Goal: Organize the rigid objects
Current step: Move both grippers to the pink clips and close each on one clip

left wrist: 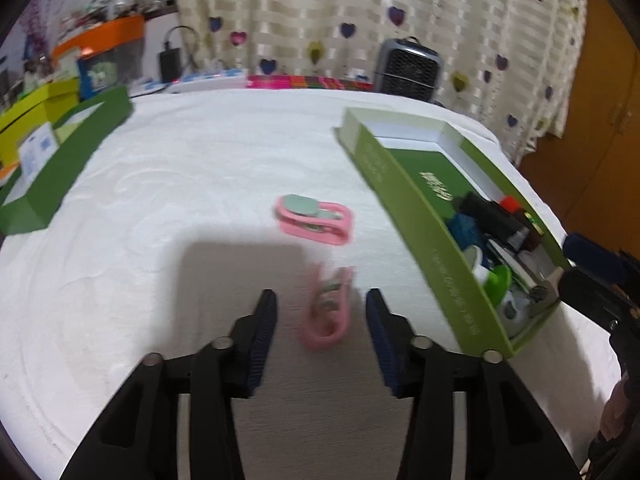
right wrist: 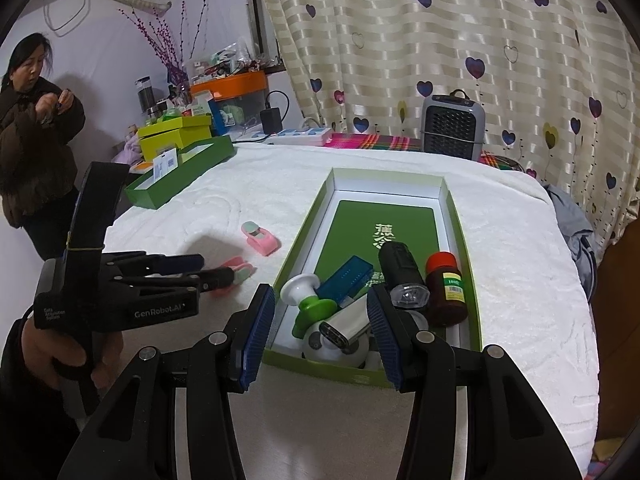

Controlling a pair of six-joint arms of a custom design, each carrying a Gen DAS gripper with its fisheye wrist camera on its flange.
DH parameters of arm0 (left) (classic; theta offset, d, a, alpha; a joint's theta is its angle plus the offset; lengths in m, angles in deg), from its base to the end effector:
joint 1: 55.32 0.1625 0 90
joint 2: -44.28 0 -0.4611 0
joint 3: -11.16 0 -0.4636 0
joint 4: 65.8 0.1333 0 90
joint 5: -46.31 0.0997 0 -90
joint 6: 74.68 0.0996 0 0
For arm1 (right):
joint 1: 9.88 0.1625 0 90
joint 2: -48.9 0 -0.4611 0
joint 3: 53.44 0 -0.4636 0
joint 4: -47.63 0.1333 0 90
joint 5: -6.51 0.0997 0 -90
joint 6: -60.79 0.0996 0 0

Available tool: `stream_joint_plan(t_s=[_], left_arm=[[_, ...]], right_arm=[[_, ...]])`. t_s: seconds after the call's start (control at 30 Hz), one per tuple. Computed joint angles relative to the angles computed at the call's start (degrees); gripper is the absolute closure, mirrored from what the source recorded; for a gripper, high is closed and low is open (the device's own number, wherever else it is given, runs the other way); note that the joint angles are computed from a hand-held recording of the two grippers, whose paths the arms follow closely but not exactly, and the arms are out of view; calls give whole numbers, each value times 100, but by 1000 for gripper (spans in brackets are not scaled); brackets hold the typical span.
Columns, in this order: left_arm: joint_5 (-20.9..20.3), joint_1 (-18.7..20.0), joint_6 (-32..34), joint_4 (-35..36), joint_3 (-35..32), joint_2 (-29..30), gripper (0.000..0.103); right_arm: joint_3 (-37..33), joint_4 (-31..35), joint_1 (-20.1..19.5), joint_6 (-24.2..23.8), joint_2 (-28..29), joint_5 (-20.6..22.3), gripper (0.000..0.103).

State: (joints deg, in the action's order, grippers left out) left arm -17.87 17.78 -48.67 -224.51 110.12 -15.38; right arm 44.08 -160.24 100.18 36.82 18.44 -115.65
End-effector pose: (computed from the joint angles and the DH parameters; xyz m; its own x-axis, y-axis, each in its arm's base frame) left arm -0.0410 -0.7427 0.2377 -0.7189 0.4168 -0.5563 0.6326 0.7241 -0.2749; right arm 0.3177 -0.6361 -0.0067 -0.7679 -0.1524 0.6222 -0.5786 0.5818 -0.5716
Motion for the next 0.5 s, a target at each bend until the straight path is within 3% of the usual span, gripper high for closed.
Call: stream_joint_plan(t_s=[0.1,0.5], left_arm=[[71,-44,161,5,6,53,81],[-37,171,226,-201,-190,-53,81]], right_arm=[[-68,38,24,-62,26,-5,54],[-815,975,88,-330,312,206,54]])
